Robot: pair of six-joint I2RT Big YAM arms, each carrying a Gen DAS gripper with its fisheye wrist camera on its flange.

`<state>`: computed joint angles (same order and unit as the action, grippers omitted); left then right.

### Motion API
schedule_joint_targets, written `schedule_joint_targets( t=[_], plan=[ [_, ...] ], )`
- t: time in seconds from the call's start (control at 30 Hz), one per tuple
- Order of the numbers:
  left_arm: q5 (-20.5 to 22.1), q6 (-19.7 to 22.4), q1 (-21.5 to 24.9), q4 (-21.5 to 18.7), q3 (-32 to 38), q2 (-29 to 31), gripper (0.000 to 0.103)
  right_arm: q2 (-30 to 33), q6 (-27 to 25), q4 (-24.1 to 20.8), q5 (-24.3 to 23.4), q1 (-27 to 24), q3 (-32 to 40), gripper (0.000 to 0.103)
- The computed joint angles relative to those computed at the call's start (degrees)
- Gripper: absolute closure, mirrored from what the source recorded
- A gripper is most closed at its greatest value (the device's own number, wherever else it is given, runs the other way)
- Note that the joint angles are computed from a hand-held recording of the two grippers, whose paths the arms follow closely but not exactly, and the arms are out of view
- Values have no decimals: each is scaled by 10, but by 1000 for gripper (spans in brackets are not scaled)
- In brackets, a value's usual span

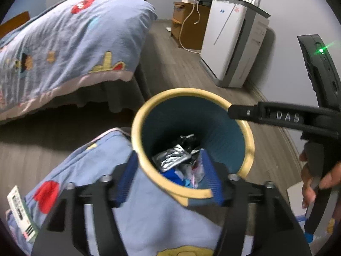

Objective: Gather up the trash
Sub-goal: 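Carry the blister pack and glove over the bin and open both grippers, then move both open tools back over the cushion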

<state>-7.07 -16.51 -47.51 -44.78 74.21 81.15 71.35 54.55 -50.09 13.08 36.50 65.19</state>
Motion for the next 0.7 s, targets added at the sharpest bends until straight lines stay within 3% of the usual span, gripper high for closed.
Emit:
schedule_joint_targets(
  t=[0.13,0.2,0.47,0.7],
  plan=[
    [-20,-2,7,-6,-23,-34,13,-1,-2,6,12,8,7,12],
    [-34,-2,9,-15,-33,-52,11,-1,-4,8,19,14,12,6],
    [-65,15,42,-63,-83,-150,9,30,-26,-18,48,48,61,6],
    [-76,37,112,-108,-121,-248,8,74,-54,-32,62,85,116,6]
  ],
)
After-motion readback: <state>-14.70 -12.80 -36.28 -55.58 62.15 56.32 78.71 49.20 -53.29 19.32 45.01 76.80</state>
